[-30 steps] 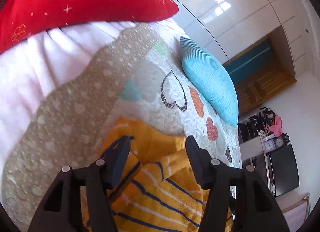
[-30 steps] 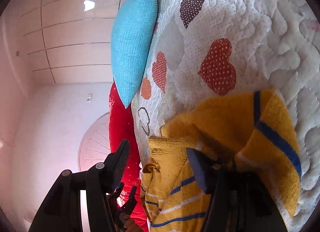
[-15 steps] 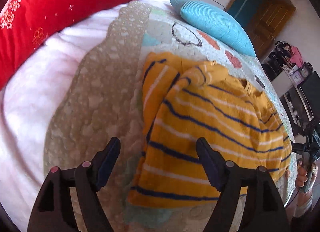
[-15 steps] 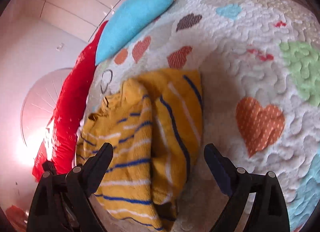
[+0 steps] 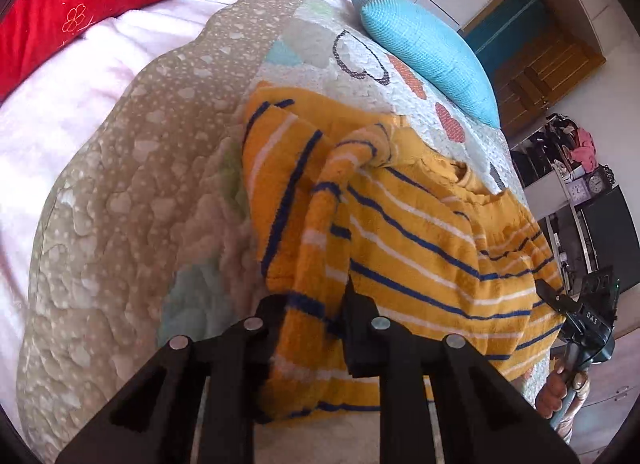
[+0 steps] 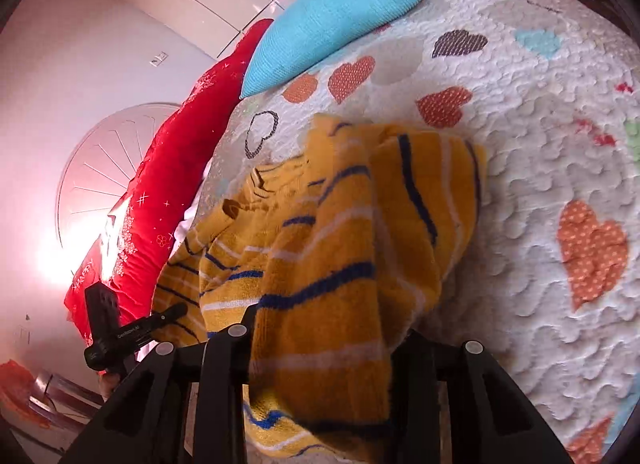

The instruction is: Fold small clothes

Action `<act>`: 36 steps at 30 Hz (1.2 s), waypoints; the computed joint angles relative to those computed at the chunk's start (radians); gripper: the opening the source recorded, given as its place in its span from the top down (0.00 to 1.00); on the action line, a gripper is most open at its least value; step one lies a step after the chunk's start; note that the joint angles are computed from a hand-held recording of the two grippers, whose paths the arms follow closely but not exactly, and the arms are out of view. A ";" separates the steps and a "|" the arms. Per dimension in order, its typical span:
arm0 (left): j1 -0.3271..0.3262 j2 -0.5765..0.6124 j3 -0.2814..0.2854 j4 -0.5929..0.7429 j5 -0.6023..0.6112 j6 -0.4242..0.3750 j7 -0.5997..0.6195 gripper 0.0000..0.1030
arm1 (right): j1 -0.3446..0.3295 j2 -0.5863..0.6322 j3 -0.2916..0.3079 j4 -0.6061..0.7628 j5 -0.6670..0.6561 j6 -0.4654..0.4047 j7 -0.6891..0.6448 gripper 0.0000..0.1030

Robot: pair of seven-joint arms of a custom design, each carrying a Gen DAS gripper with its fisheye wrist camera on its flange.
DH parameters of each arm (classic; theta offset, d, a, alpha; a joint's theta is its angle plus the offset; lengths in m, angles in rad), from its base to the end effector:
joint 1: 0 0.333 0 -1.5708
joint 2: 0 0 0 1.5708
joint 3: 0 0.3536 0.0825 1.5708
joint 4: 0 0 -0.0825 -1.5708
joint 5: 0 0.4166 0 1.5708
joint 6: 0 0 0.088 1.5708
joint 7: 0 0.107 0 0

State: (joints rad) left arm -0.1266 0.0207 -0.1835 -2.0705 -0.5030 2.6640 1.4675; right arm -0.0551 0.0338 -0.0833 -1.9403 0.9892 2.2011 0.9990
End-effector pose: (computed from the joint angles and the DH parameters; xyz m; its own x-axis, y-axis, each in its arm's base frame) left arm 0.5972 -0.1760 0.5041 0.0521 -0.8836 0.4653 -0.8785 -0.2621 -0.3994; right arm 0.6240 -0.0572 0.5259 0.0926 -0.7503 -0.6546 -0.8845 0.2400 -0.4001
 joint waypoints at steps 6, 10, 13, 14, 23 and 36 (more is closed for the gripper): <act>-0.027 -0.065 -0.011 -0.099 0.242 0.027 -0.225 0.70 | -0.027 -0.032 -0.030 -0.097 -0.090 0.042 0.029 0.44; -0.042 -0.100 0.031 -0.157 0.054 0.073 -0.106 0.59 | -0.047 -0.130 -0.044 -0.176 -0.070 0.124 0.030 0.41; -0.027 -0.156 0.040 -0.207 0.126 0.104 -0.162 0.55 | -0.019 -0.204 -0.040 -0.202 -0.097 0.246 0.026 0.39; -0.007 -0.180 0.029 -0.226 0.223 0.116 -0.232 0.55 | -0.002 -0.209 -0.042 -0.190 -0.087 0.240 0.006 0.39; 0.047 -0.423 -0.008 -0.383 0.624 0.129 -0.488 0.44 | 0.098 0.146 0.011 0.152 -0.449 0.190 0.313 0.40; 0.050 -0.658 0.034 -0.572 0.772 0.105 -0.618 0.32 | 0.228 0.060 0.139 0.135 -0.523 0.203 0.205 0.52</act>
